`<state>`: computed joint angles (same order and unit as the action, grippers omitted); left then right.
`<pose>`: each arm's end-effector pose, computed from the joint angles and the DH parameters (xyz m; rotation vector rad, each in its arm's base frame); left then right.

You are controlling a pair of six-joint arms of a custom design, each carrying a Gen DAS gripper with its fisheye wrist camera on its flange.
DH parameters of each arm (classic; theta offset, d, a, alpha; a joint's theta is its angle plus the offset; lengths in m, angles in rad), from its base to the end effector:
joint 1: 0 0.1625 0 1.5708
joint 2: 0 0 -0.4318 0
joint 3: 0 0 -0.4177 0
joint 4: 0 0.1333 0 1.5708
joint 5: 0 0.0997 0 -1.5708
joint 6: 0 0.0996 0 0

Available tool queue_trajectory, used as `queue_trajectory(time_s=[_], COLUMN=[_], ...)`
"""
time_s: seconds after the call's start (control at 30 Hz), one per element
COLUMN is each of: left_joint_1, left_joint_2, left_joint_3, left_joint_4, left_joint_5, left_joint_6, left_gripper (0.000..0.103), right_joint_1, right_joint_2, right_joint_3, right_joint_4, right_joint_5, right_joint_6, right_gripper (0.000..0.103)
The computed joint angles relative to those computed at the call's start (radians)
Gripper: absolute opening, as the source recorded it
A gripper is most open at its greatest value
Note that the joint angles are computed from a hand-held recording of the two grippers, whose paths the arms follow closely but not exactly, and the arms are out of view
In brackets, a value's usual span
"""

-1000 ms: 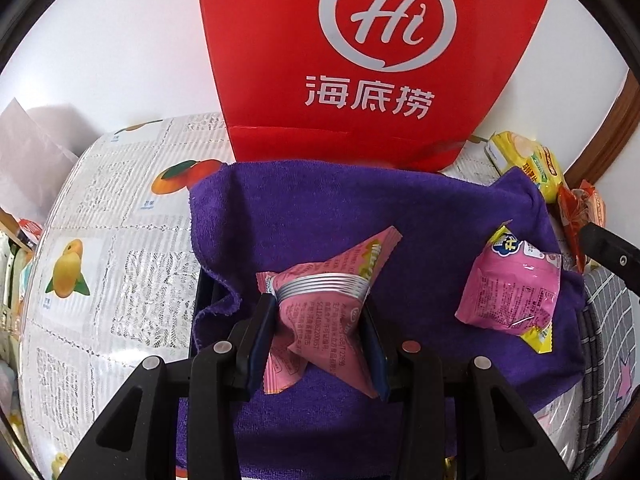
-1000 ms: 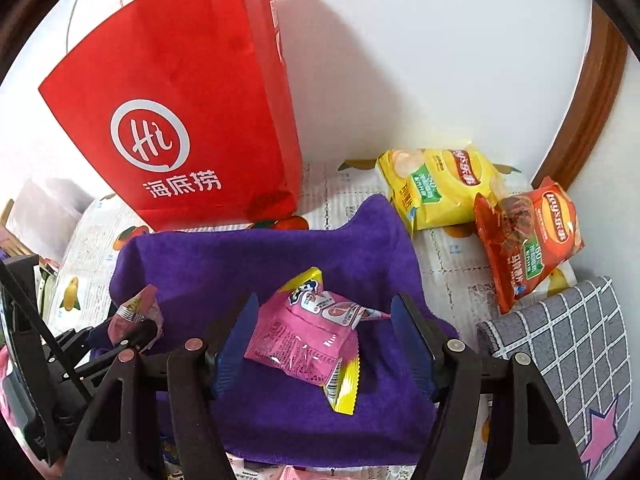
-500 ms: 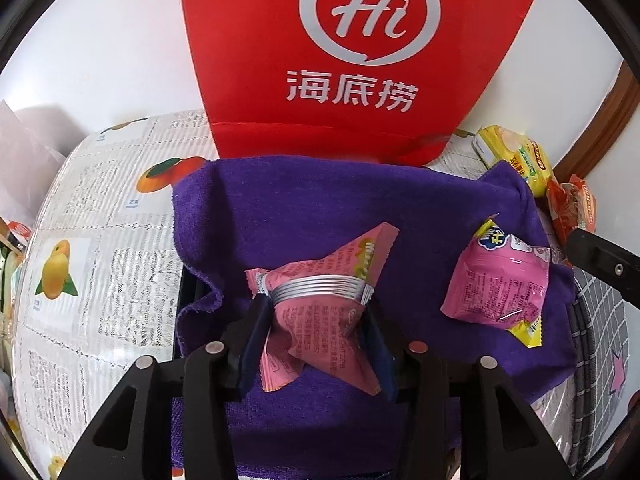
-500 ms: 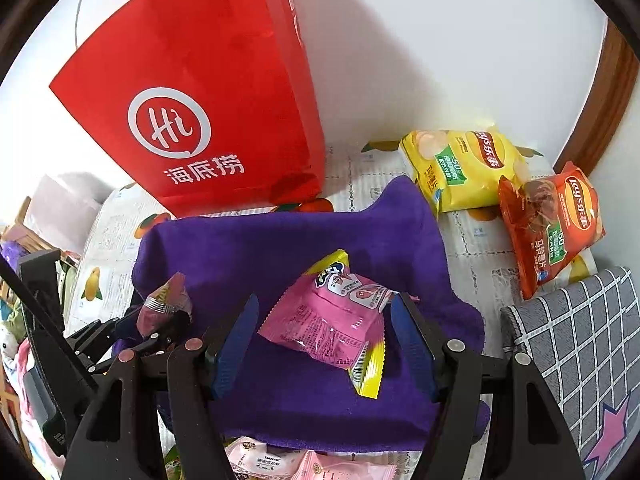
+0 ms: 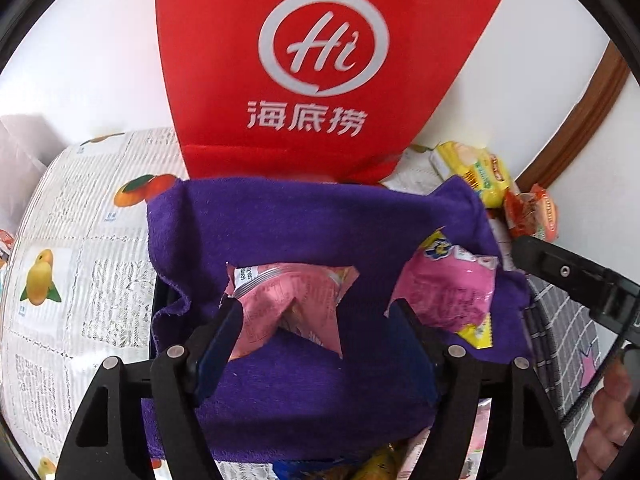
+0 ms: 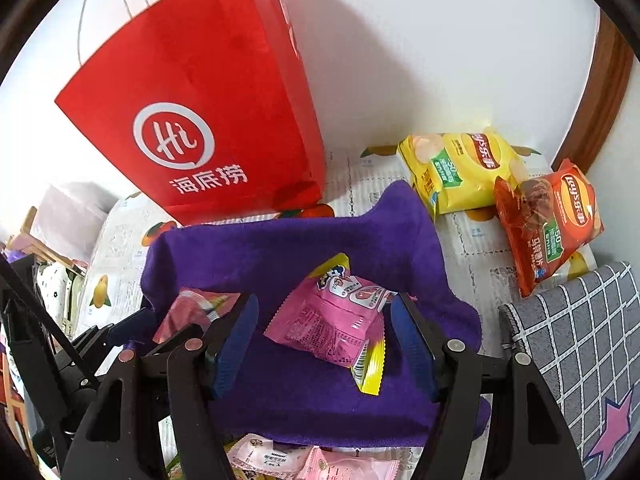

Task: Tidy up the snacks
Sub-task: 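Withdraw both open grippers from the towel back toward the snack heap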

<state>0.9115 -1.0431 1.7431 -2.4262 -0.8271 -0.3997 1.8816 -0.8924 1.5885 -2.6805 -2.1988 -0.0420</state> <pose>-0.2375 -0.6342 0.2095 0.2479 2.4842 -0.6592 0.2899 -0.6580 0.1971 0.2715 -2.4953 0.6296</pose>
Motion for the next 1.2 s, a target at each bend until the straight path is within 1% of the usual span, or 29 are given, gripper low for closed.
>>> queue_trajectory(time_s=[0.17,0.33,0.5,0.63,0.67,0.77,0.9,0.97,1.07,1.2], left_joint_1=[-0.007,-0.011,-0.018,-0.022,-0.023,-0.031,-0.055,-0.069,-0.092,-0.122], left_joint_2=[-0.014,-0.021,-0.027,-0.035,-0.037,-0.045,-0.063,-0.075,-0.092,-0.117], left_joint_3=[0.005,-0.001,-0.003,-0.003,-0.004,-0.001,0.014,0.024,0.039,0.060], left_joint_4=[0.003,0.042,0.071,0.082,0.091,0.099,0.086,0.075,0.056,0.031], left_joint_5=[0.015,0.017,0.030,0.026,0.025,0.022,0.027,0.029,0.041,0.042], left_joint_6=[-0.001,-0.024,-0.051,-0.068,-0.078,-0.090,-0.081,-0.070,-0.063,-0.046], left_gripper=[0.074,0.074,0.074,0.074,0.074,0.074,0.074,0.074,0.074,0.074], right_joint_1=[0.010,0.027,0.034,0.043,0.043,0.034,0.031,0.027,0.026,0.034], right_joint_2=[-0.010,-0.022,-0.061,-0.111,-0.132,-0.186,-0.255,-0.287,-0.326,-0.352], right_joint_3=[0.016,0.038,0.082,0.180,0.212,0.295,0.422,0.478,0.544,0.612], right_joint_4=[-0.042,-0.098,-0.091,-0.121,-0.111,-0.105,-0.160,-0.192,-0.217,-0.250], right_joint_5=[0.016,0.021,0.051,0.043,0.047,0.066,0.051,0.057,0.067,0.058], right_joint_6=[-0.032,-0.065,-0.044,-0.050,-0.049,-0.016,-0.009,-0.008,-0.019,-0.048], right_gripper=[0.068,0.068,0.068,0.068,0.068,0.068,0.068,0.068,0.068,0.068])
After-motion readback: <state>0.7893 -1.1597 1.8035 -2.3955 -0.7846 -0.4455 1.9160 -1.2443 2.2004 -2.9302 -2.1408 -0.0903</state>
